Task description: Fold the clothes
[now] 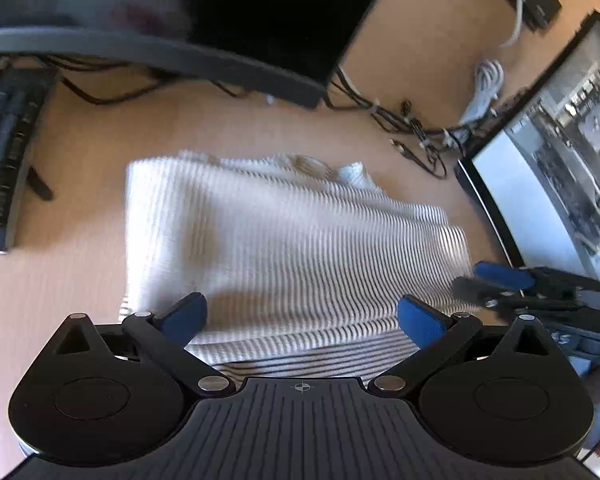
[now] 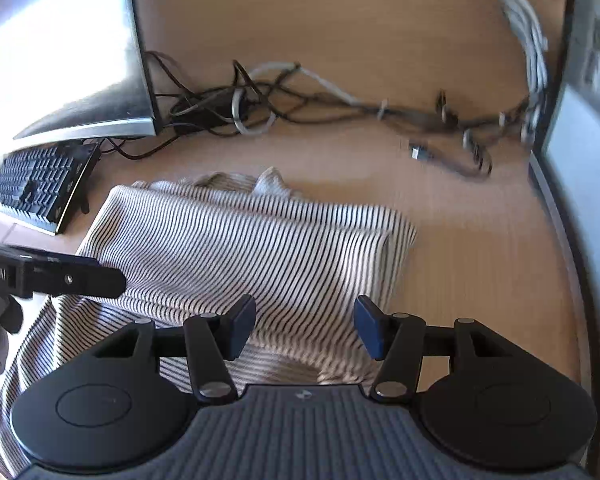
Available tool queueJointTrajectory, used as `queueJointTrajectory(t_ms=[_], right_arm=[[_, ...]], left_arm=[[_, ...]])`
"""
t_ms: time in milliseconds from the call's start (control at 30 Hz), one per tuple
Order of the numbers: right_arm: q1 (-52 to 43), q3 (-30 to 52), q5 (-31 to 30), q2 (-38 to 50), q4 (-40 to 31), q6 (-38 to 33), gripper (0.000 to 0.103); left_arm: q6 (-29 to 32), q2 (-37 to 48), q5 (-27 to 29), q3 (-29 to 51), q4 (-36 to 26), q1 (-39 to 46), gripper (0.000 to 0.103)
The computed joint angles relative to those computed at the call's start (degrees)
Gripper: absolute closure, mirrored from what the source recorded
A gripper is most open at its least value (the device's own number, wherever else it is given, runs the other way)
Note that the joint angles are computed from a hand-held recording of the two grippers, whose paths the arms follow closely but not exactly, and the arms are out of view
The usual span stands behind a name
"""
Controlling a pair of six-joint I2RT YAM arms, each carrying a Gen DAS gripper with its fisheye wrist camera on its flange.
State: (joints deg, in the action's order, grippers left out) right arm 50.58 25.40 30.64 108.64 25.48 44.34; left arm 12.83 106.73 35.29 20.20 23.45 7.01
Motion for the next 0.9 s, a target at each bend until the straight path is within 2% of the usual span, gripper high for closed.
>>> queueJointTrajectory(t_ms=[133, 233, 300, 400, 533, 600, 667, 900], right_arm=[[-3.57, -1.86, -1.19, -5.61, 1.54, -5.11, 0.046], [-9.88, -0.39, -4.46, -3.45, 3.48, -6.97, 0.044], [-13.76, 0.26, -6.33, -0.13, 5.46, -3.98, 0.044], [-17.92, -0.26, -9.27, 5.41, 11.46, 1.66, 0.041], [-19.93, -1.08, -13.41, 11.22, 19.85, 5.00, 0.040], [-20.40, -0.85, -15.48, 13.01, 22.84, 4.70, 0.039], [-20.73, 0.04, -17.08, 14.58, 24.47, 3.71, 0.033], [-22.55, 1.58, -19.64, 17.51, 26.82, -1.28, 0.030]], left_arm=[[-1.69, -4.97, -3.51, -2.19, 0.01, 1.29, 0.000], [-2.81, -5.52, -5.28, -1.66, -1.23, 0.70, 0.000], [-3.95, -4.24, -4.52, -0.26, -1.31, 0.35, 0.000], [-5.75, -0.05, -6.22, 2.88, 2.79, -1.71, 0.000], [-7.41, 7.02, -10.73, 11.79, -1.07, -4.11, 0.000], [-8.09, 9.31, -12.12, 14.57, -2.54, -4.69, 0.000], [-8.12, 10.29, -12.98, 15.03, -1.40, -5.29, 0.000], [-9.30, 11.80, -14.65, 15.43, 2.08, -7.05, 0.000]])
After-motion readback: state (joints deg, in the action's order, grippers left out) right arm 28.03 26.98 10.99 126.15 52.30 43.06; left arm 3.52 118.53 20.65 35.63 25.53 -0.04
